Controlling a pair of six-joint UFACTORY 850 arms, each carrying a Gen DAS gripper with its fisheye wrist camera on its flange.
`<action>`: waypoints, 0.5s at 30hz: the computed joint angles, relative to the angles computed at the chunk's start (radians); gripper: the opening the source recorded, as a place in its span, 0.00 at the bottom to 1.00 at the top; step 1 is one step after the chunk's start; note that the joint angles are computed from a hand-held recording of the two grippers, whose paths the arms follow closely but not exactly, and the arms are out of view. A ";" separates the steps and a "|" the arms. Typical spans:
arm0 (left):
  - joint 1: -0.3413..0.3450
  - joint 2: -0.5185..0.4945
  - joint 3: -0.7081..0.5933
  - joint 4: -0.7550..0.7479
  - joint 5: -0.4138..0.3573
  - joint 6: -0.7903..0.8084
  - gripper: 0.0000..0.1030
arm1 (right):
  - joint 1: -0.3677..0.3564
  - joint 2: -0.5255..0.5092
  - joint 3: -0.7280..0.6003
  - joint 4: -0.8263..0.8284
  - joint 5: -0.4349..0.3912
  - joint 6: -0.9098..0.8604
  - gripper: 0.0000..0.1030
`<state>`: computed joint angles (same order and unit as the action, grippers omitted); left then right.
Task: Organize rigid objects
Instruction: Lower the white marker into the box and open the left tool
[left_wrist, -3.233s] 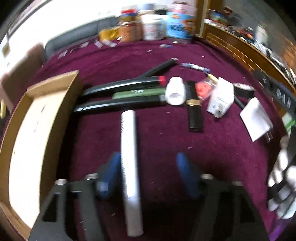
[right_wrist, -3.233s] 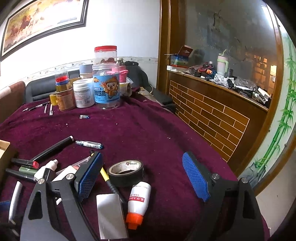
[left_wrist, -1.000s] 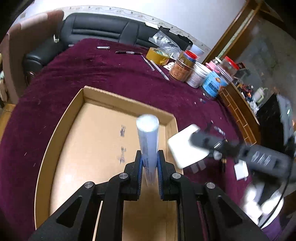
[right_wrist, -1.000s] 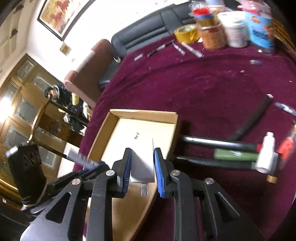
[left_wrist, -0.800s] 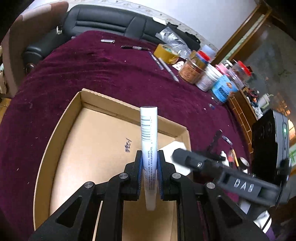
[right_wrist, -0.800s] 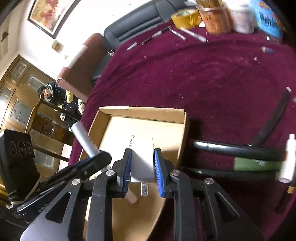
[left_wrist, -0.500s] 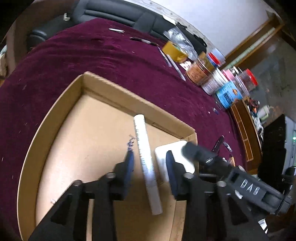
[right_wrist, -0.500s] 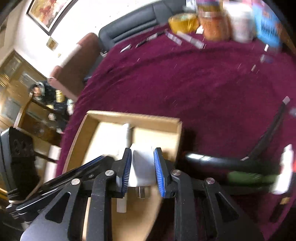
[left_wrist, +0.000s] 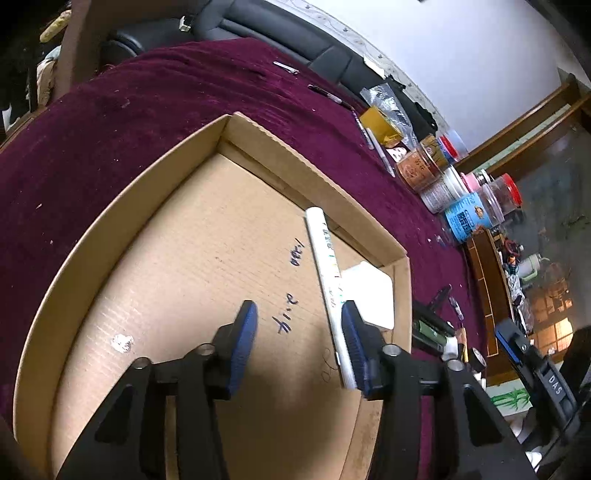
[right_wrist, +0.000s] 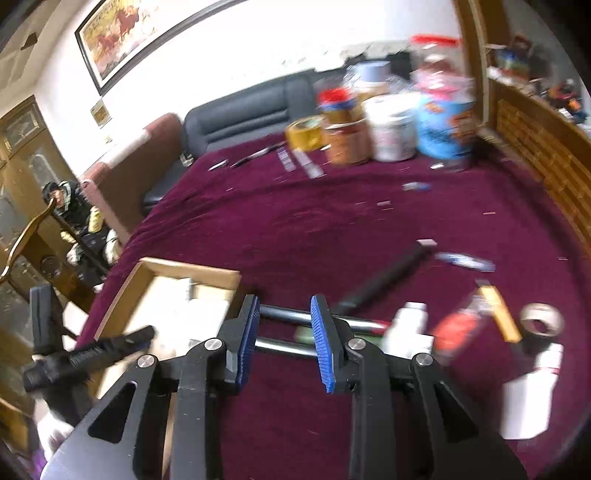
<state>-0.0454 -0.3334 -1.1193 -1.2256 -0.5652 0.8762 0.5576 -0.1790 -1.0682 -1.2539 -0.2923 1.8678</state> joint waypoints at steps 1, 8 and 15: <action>0.004 0.004 0.005 -0.010 -0.008 0.016 0.52 | 0.002 0.039 0.045 -0.071 -0.036 0.070 0.25; -0.029 0.149 0.075 -0.106 -0.010 0.169 0.62 | -0.015 0.230 0.261 -0.267 -0.317 0.310 0.61; -0.247 0.191 0.046 0.213 0.150 -0.006 0.74 | -0.097 0.260 0.349 -0.364 -0.435 0.495 0.61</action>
